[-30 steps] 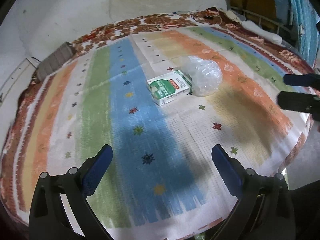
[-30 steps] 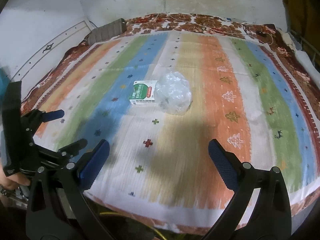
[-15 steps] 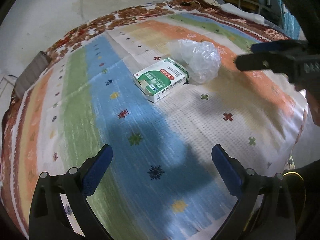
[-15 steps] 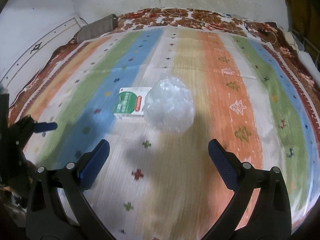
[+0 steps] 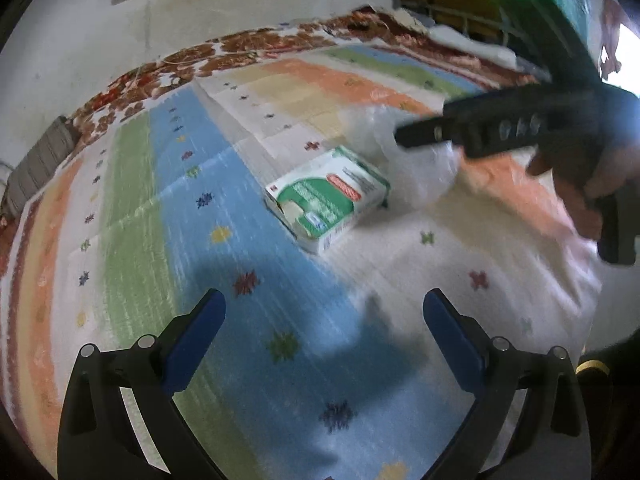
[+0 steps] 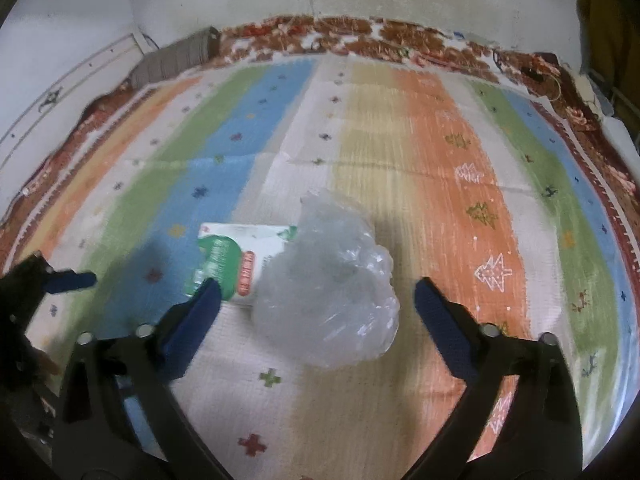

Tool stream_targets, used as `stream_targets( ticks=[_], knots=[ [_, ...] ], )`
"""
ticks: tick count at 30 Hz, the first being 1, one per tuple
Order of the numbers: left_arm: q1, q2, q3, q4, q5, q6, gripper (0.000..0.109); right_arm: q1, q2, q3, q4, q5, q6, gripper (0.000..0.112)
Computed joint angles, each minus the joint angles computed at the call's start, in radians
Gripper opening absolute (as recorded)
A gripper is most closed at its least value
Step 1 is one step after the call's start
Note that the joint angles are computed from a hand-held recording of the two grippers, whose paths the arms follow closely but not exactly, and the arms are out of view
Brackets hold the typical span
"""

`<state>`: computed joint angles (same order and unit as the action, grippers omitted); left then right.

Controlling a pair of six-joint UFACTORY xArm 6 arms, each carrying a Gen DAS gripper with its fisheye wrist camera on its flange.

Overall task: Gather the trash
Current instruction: 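Grasp the crumpled clear plastic bag with right tool while left grasps the white-green eye-drops box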

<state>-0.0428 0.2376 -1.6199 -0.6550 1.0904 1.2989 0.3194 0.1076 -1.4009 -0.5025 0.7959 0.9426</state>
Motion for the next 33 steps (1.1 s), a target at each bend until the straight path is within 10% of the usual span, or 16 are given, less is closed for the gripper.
stream_targets(
  ticks=[7,21,33],
  knots=[
    [-0.039,0.003,0.042,-0.016,-0.088,0.015,0.097,-0.06,-0.026,0.081,0.114,-0.065,-0.077,0.049],
    [-0.176,0.087,-0.079,0.159,-0.133,0.058,0.097,-0.127,-0.09,0.186,0.259,-0.132,-0.192,0.028],
    [-0.23,0.406,-0.588,0.31,0.183,-0.022,0.097,-0.147,-0.1,0.218,0.336,-0.165,-0.26,0.027]
  ],
)
